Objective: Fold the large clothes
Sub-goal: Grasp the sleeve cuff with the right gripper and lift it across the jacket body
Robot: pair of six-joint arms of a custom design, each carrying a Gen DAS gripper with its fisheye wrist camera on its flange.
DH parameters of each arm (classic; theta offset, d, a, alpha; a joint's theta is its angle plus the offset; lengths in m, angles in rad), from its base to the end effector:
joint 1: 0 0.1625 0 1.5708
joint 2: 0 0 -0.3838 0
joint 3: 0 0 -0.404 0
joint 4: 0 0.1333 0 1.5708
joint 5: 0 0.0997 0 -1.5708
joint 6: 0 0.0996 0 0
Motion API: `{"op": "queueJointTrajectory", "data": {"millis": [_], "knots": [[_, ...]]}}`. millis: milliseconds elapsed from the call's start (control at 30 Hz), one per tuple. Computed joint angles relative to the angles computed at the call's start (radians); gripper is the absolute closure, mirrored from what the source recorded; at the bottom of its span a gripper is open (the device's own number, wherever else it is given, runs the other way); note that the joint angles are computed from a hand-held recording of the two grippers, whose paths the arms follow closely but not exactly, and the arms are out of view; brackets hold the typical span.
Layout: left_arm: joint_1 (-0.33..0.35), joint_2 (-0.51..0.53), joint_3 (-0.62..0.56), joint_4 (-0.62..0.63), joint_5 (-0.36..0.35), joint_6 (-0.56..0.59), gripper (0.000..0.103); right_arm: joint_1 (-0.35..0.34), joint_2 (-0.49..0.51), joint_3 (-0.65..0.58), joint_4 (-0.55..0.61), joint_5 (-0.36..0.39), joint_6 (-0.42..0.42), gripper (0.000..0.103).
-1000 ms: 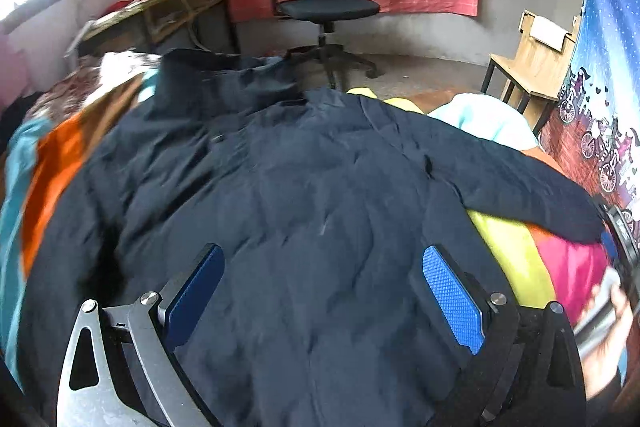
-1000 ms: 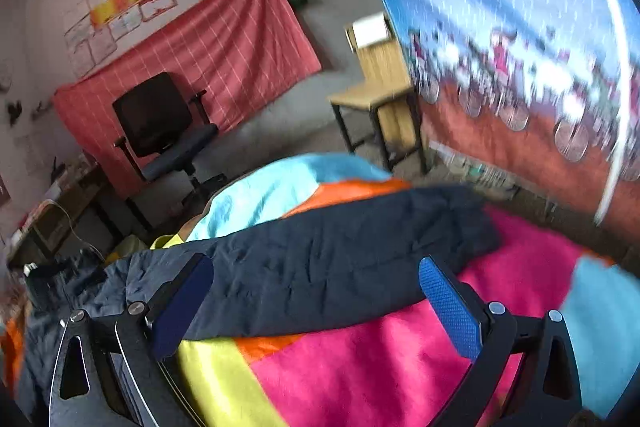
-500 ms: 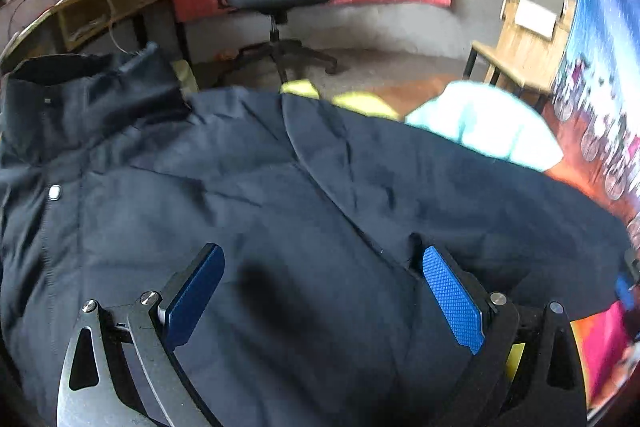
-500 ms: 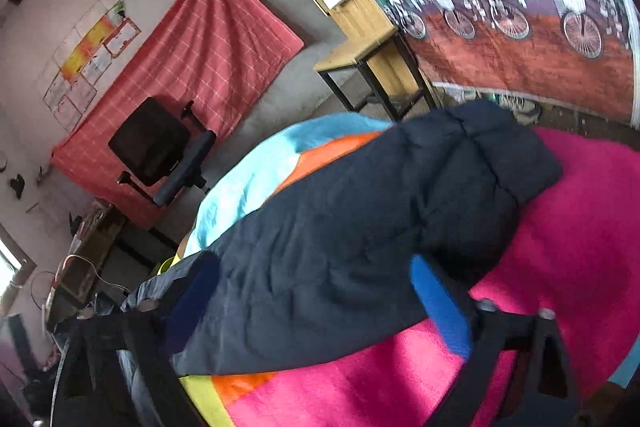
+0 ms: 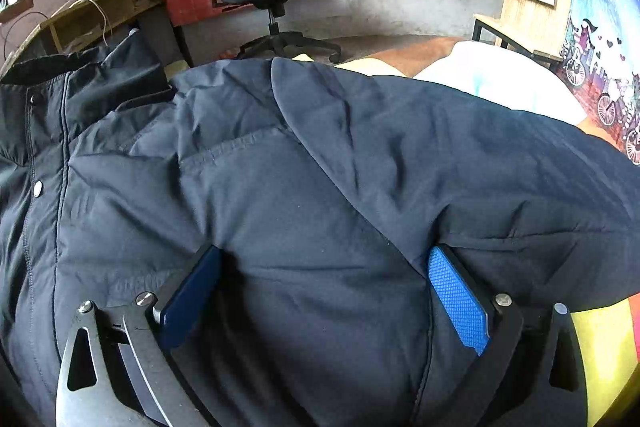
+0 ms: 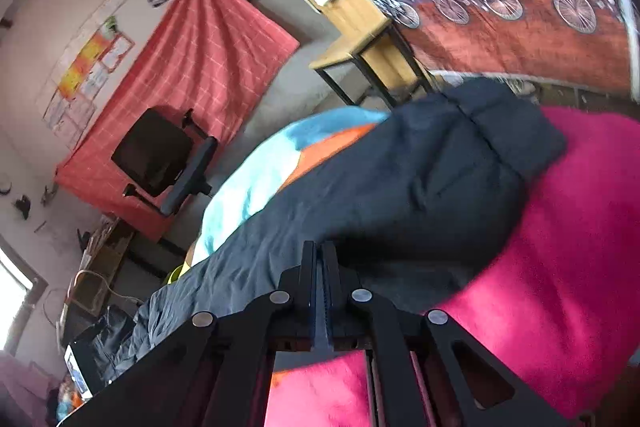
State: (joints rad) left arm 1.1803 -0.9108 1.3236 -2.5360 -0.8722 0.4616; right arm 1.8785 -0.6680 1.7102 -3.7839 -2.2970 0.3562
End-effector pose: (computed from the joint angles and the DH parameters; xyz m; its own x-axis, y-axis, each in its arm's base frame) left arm -0.0955 -0.7504 0.2910 -0.6047 0.3322 -0.7239 0.6627 0.7140 -0.2260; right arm 0.2495 -0.5634 0.1142 -0.8826 0.4635 -0.0789 0.2026 0.2234 -0.9534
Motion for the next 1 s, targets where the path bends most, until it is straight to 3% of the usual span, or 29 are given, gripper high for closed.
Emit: {"op": "queueJointTrajectory", "data": {"millis": [67,100,133,167,200,233,367,400,500,533,600,700,800,867,1000], "knots": [[-0.001,0.001,0.003,-0.006,0.001,0.002,0.002,0.004,-0.012,0.027,0.029,-0.036,0.090,0.097],[0.000,0.002,0.001,-0.006,0.001,0.002,0.002,0.003,-0.021,0.050,0.033,-0.035,0.143,0.089],[0.000,0.002,0.000,-0.004,-0.001,0.001,0.002,0.002,-0.031,0.074,0.038,-0.034,0.200,0.071],[-0.001,0.002,0.001,-0.004,-0.002,-0.002,0.002,0.001,-0.037,0.090,0.036,-0.032,0.232,0.060],[-0.001,0.003,-0.001,-0.003,-0.005,-0.004,0.002,0.001,-0.042,0.102,0.037,-0.032,0.262,0.032],[-0.003,0.000,0.002,-0.001,-0.007,-0.011,0.002,0.000,-0.045,0.109,0.038,-0.034,0.284,0.019],[-0.003,-0.019,-0.007,0.054,-0.030,-0.051,0.002,-0.035,-0.052,0.130,-0.029,0.073,0.332,0.021],[-0.004,-0.023,-0.010,0.072,-0.033,-0.061,0.002,-0.042,-0.054,0.127,-0.035,0.083,0.330,0.026],[-0.008,-0.058,0.005,0.112,-0.047,-0.079,0.002,-0.051,-0.070,0.107,0.016,0.069,0.312,0.073],[-0.006,-0.081,0.014,0.131,-0.067,-0.085,0.002,-0.051,-0.069,0.095,0.025,0.062,0.309,0.084],[-0.007,-0.121,0.033,0.153,-0.077,-0.101,0.002,-0.035,-0.076,0.074,0.049,0.030,0.270,0.092],[0.000,-0.197,0.065,0.179,-0.115,-0.127,0.002,0.026,-0.054,-0.004,0.049,-0.054,0.101,0.095],[0.005,-0.271,0.118,0.129,-0.081,-0.134,0.002,0.102,0.004,-0.131,0.022,-0.097,-0.117,0.095],[0.010,-0.320,0.154,0.086,-0.035,-0.123,0.002,0.151,0.064,-0.247,0.014,-0.077,-0.272,0.096],[0.037,-0.424,0.211,0.043,-0.006,-0.164,0.002,0.229,0.205,-0.478,0.065,-0.014,-0.485,0.095]]}}
